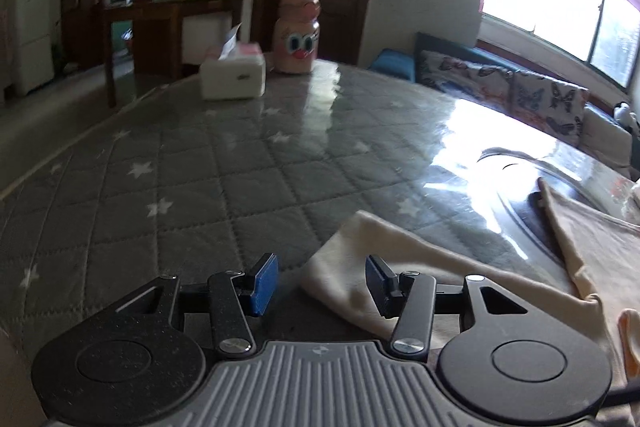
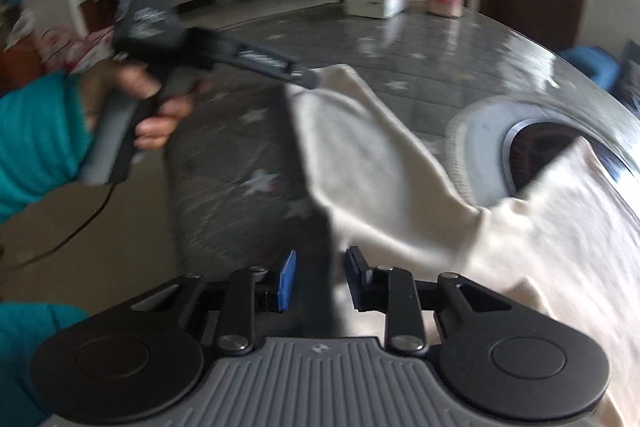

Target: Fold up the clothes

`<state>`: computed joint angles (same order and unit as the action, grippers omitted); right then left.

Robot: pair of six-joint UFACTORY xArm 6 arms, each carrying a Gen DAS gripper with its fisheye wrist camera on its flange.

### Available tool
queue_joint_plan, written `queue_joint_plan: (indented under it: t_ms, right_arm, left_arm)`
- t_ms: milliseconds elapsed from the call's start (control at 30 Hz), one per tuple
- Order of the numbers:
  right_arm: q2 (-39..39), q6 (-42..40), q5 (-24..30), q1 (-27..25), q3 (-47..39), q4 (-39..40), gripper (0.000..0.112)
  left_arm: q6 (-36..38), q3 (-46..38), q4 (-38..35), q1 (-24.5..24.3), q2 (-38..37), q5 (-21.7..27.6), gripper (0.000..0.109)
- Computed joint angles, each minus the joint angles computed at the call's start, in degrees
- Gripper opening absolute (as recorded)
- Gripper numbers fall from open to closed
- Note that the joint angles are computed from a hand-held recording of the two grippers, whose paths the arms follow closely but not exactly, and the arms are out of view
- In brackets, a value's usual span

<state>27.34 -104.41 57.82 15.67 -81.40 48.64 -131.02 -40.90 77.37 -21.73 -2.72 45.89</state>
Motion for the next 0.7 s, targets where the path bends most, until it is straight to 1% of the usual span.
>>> queue_joint_plan:
  t_ms: [67,200,267,367,400,500,600,700]
  right_arm:
    - [-0.4,-0.8,1.2,-0.1,0.2,-0.5,0.026]
    - [-0.8,-0.6,1.1,-0.1,-0.1,1.4,0.027]
    - [-0.5,0.4,-0.1,0.3,-0.2,2.2,0.027]
    - [0.2,2.0,-1.5,1.0,-0.6,2.3,0.027]
    - [0.4,2.3,-0.9,1.1,-0.9,1.8,0.027]
    - [0.7,2.2,1.8,1.1,-1.4,-0.8,0.027]
    - [-0.2,0.6,2.5,1.0,-0.4,-1.2,0.027]
    - [-0.6,0.1,2.7,0.3,-0.9,1.4,0.027]
  left_arm:
    - [0.1,-0.2,-0.1,0.0,0.3,0.2,0.052]
    - [-0.2,-0.1,0.2,0.1,0.2,-0.1,0.050]
    - [-0.1,-0.1,0.4,0.3,0.2,-0.1,0.044]
    - [0.6,-0.1,0.4,0.5,0.3,0.0,0.031]
    - [0.4,0.0,1.0,0.8,0.2,-0.6,0.022]
    - [0.5,-0.3,2.2,1.6,0.5,-1.4,0.013]
    - [1.1,-1.2,2.8,2.1,1.2,-1.3,0.011]
    - [0.0,-1.2,4.1,2.5,0.7,-1.4,0.012]
